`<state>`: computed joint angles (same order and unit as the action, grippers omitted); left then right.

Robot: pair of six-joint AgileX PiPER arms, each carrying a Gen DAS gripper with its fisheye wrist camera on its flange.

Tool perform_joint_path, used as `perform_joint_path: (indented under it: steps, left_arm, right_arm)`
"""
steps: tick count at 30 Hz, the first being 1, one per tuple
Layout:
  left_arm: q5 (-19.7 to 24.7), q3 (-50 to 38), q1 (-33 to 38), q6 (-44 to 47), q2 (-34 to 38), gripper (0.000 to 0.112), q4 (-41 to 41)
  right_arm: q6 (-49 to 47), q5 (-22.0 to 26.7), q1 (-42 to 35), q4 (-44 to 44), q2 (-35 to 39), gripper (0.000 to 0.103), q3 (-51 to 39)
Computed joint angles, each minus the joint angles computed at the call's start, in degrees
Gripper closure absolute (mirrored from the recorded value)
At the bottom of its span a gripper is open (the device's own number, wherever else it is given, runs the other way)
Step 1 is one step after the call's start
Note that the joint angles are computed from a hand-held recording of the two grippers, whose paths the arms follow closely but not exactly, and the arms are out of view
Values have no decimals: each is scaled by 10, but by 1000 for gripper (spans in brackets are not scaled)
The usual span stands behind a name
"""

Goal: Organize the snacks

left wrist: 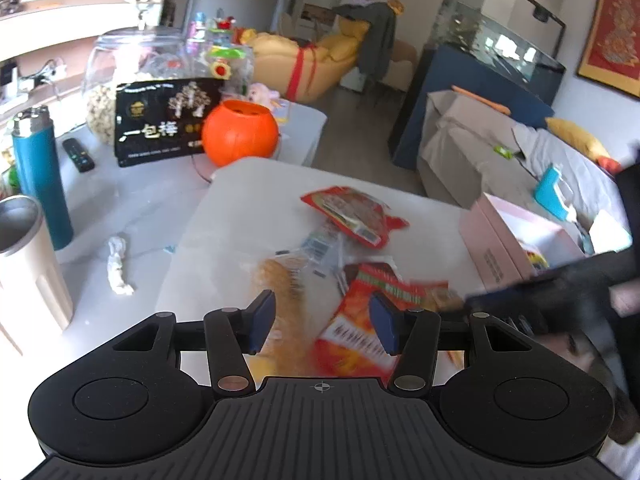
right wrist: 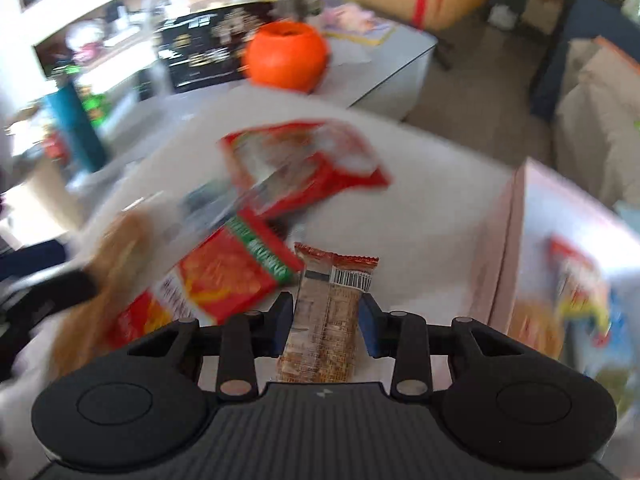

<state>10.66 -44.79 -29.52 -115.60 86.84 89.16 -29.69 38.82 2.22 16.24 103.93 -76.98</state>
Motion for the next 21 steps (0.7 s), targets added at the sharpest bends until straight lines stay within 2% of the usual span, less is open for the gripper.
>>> perform_joint_path:
  steps: [2,6,7,9,11,12,14,18,20,21]
  left_arm:
    - [-10,-2,-4,38,0,55,-25]
    - [-13,-16,-23,173,8,55,-133]
    - [-7,-17,-29,174,8,55,-133]
    - [7,-12,-36,114,3,55,-82]
    - [19,1,-31,48,-8,55,-32]
    - [33,9,-28,42,-16,55,-36]
    - [53,23,-20,65,-29,55,-71]
    - [91,35,-7,130,-32,55,-158]
    - [74,43,10,123,-30,55,-164]
    - [55,48,19,108,-30,55,-154]
  right_arm:
    - [-63,5,-15,41,-44,68,59]
    - [-167,22,-59,110,-124,68,159]
    - [-190,26,-75,126,-142,68,180]
    - [-237,32,-104,155,-173,66,215]
    - [-302,37,-142,200,-195,59,236]
    - [-332,36,-164,222,-204,54,245]
    - [-378,39,-205,260,-214,48,253]
    - [-403,56,-269,303,-184,46,225]
    - [-401,33,-273,318,-166,46,218]
    - [-398,41,-278,323,-153,46,208]
